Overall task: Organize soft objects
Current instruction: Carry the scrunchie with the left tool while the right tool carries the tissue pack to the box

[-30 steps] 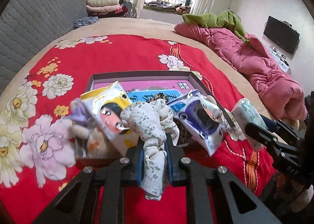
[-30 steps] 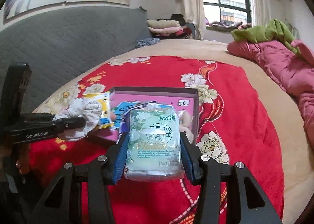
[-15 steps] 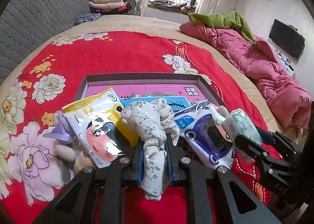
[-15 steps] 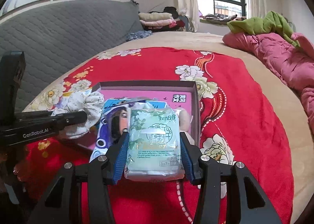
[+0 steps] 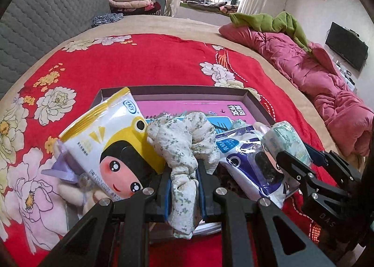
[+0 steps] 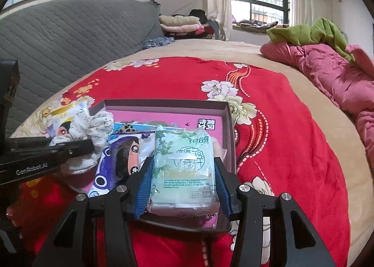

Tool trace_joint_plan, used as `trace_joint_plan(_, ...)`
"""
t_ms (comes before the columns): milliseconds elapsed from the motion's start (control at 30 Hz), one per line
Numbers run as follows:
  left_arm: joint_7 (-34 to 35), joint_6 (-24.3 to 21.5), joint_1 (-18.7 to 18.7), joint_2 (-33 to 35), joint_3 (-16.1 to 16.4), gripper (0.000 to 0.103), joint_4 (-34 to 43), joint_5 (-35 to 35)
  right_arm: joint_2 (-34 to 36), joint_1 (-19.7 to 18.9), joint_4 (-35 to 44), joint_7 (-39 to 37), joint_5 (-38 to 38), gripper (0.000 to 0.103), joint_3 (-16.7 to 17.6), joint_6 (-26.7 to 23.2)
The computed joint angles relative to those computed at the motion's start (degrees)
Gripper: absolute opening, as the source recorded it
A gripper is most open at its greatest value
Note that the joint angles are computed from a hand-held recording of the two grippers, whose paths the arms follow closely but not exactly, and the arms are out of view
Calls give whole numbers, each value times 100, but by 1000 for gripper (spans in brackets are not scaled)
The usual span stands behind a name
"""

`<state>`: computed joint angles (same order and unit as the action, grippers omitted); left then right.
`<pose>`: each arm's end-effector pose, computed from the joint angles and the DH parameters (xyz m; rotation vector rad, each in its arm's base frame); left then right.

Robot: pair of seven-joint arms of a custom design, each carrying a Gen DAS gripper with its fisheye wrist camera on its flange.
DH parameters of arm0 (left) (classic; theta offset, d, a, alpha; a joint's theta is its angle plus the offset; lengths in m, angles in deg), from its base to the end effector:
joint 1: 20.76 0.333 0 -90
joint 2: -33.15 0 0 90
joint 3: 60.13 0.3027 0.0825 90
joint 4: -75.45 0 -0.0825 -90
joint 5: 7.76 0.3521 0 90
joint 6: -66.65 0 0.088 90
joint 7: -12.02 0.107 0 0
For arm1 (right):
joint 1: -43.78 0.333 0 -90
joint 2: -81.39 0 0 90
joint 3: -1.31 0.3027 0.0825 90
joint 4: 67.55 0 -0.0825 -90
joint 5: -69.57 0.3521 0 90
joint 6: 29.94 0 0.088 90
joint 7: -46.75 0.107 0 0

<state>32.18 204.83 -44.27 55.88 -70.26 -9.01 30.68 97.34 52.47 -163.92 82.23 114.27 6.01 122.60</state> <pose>0.5829 -0.3577 0.5130 -2.0688 1.5531 -0.7936 0.6408 0.1255 0.5115 -2.0253 1.0706 -0.4252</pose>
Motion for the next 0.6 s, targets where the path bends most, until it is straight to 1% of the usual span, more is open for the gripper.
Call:
trace_joint_plan(300,23,24,-2,85,14,19,67,-34,94,1,64,-24,16,53,22,57)
trace_joint_plan(500,72,134,41,78,-2,19,28,-92,92,-21,68,-32,71,53,30,80)
trace_joint_plan(600,83,266,84,47,-18,19,-54,-156,90,-26,90,60,38,58,3,2)
